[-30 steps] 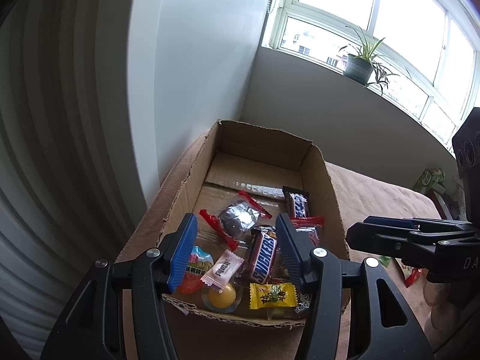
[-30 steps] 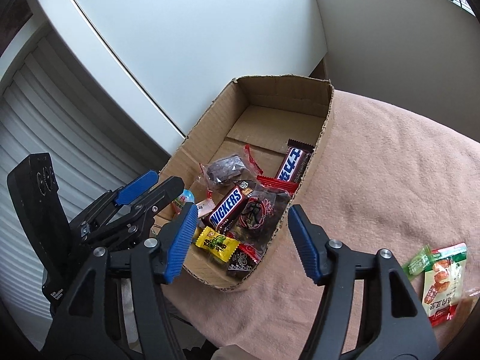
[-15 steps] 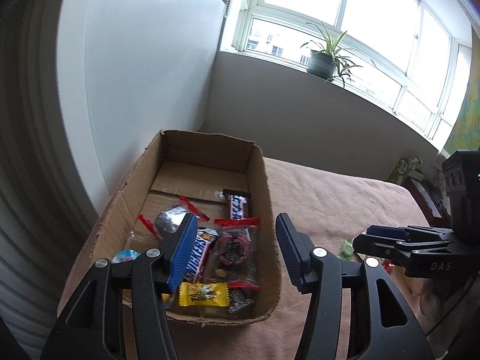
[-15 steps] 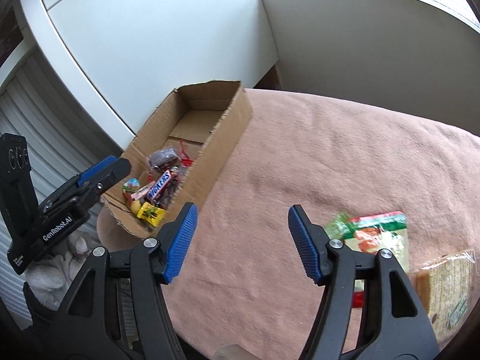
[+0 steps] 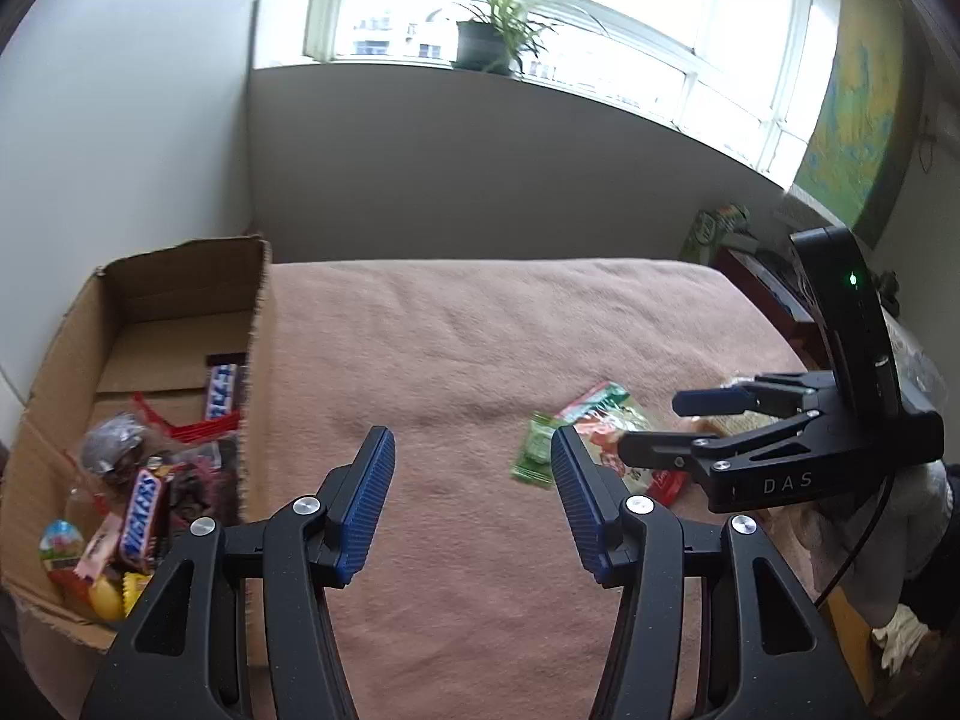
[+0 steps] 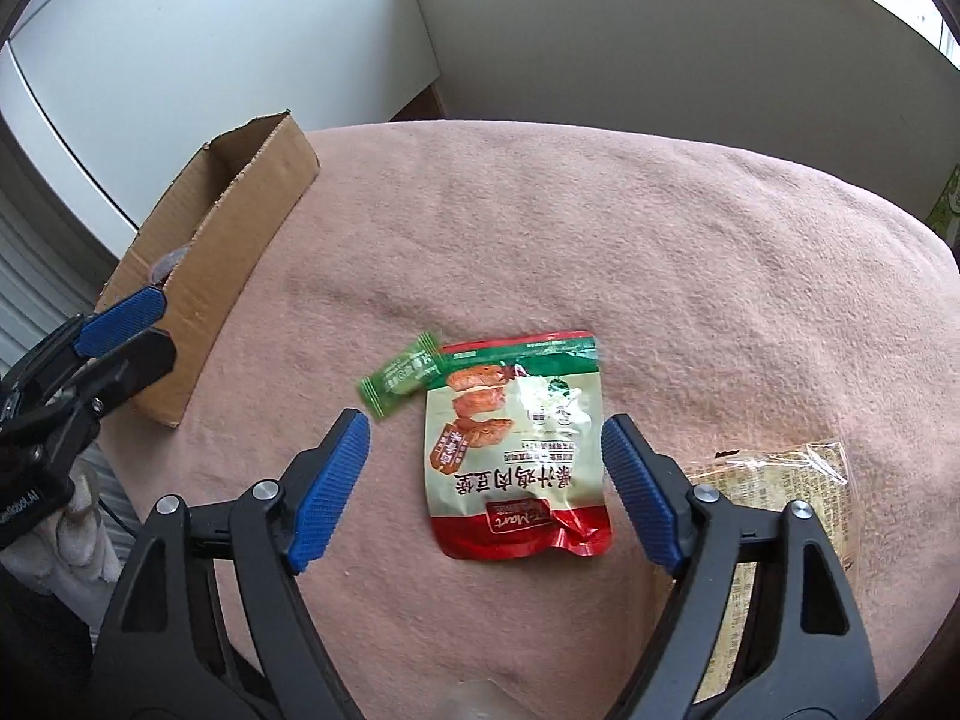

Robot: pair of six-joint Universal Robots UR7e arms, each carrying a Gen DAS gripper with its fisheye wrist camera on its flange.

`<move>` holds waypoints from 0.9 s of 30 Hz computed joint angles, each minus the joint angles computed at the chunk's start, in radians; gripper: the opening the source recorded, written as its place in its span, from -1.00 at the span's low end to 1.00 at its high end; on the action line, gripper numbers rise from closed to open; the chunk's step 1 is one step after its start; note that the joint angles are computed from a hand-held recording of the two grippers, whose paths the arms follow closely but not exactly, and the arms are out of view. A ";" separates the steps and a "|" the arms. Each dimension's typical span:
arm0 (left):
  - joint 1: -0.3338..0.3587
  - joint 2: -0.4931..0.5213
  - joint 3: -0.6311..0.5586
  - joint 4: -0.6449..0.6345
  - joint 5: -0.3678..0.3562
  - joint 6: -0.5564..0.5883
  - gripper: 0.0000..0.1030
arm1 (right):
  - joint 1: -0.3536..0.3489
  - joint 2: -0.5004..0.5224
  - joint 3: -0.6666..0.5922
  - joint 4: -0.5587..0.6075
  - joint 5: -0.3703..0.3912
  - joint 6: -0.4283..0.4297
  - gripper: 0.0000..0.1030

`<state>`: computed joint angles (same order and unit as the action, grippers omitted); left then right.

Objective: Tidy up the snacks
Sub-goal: 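Move both open grippers back to the green candy and snack pouch, then grasp the green candy with left while right grasps the green-and-red snack pouch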

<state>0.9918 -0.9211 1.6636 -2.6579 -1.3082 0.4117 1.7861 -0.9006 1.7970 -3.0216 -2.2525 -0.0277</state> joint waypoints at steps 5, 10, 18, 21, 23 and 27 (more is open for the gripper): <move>-0.016 0.053 -0.022 0.045 0.029 0.045 0.03 | -0.010 0.003 -0.010 0.055 -0.011 -0.028 0.60; -0.015 0.087 -0.046 0.077 0.043 0.059 0.03 | -0.002 0.013 -0.024 0.109 -0.058 -0.087 0.60; -0.031 0.137 -0.075 0.127 0.097 0.068 -0.20 | 0.024 0.056 -0.043 0.127 -0.166 -0.176 0.60; -0.030 0.153 -0.097 0.148 0.102 0.055 -0.20 | 0.020 0.044 -0.037 0.137 -0.151 -0.176 0.60; -0.028 0.162 -0.113 0.166 0.098 0.048 -0.24 | 0.020 0.042 -0.037 0.143 -0.152 -0.182 0.60; -0.031 0.169 -0.123 0.193 0.100 0.061 -0.29 | 0.020 0.041 -0.043 0.165 -0.155 -0.197 0.60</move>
